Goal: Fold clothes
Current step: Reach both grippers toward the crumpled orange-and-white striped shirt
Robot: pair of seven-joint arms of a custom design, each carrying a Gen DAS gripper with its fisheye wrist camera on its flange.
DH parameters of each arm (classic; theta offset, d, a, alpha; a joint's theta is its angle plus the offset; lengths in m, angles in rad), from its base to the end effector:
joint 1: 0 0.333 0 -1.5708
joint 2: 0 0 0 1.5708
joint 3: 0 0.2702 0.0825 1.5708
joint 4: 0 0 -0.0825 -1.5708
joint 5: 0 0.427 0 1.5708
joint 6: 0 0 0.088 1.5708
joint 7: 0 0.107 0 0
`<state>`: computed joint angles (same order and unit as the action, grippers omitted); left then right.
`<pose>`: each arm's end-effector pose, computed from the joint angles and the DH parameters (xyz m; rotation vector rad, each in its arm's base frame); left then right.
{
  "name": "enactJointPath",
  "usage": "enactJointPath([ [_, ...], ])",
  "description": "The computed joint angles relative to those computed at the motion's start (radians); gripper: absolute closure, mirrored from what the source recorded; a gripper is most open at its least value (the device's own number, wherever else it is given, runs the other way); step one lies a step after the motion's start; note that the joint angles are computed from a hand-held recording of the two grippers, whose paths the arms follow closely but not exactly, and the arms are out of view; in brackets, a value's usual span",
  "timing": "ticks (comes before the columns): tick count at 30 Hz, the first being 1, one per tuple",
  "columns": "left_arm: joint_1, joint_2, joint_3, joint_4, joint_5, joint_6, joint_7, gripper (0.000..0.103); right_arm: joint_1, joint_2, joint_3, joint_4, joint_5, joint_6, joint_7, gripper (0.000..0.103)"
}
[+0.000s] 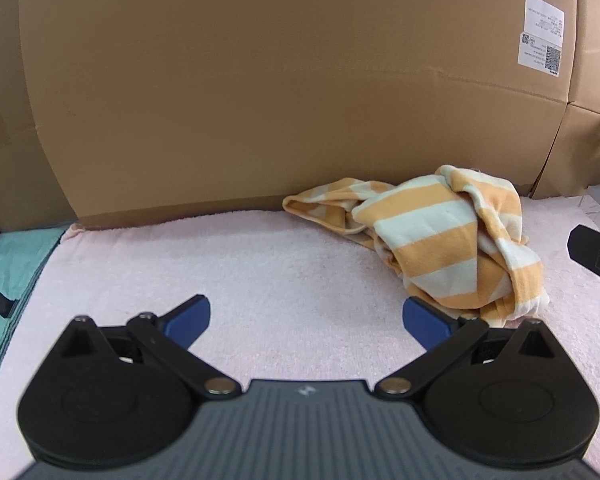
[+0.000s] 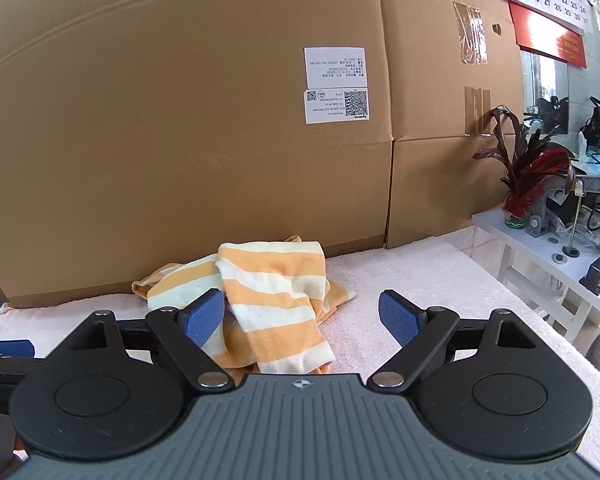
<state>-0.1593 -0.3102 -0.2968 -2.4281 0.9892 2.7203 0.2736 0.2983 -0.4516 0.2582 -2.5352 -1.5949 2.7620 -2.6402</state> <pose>0.4624 -0.2600 0.4017 -1.6904 1.6649 -0.7021 0.3924 0.2882 0.3974 -1.4108 1.5654 -0.8533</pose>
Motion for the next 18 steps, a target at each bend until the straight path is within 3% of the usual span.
enactJointPath([
  [7, 0.003, -0.023, -0.006, -0.017, 0.013, 0.003, -0.018, 0.001, 0.01, -0.026, 0.017, -0.016, 0.026, -0.03, -0.02, 0.016],
  [9, 0.032, -0.066, -0.024, -0.054, 0.1, 0.038, -0.092, 0.001, 0.012, -0.034, 0.022, -0.021, 0.024, -0.037, -0.02, 0.016],
  [18, 0.03, -0.102, -0.031, -0.078, 0.11, 0.036, -0.11, 0.001, 0.017, -0.05, 0.031, -0.03, 0.036, -0.048, -0.025, 0.015],
])
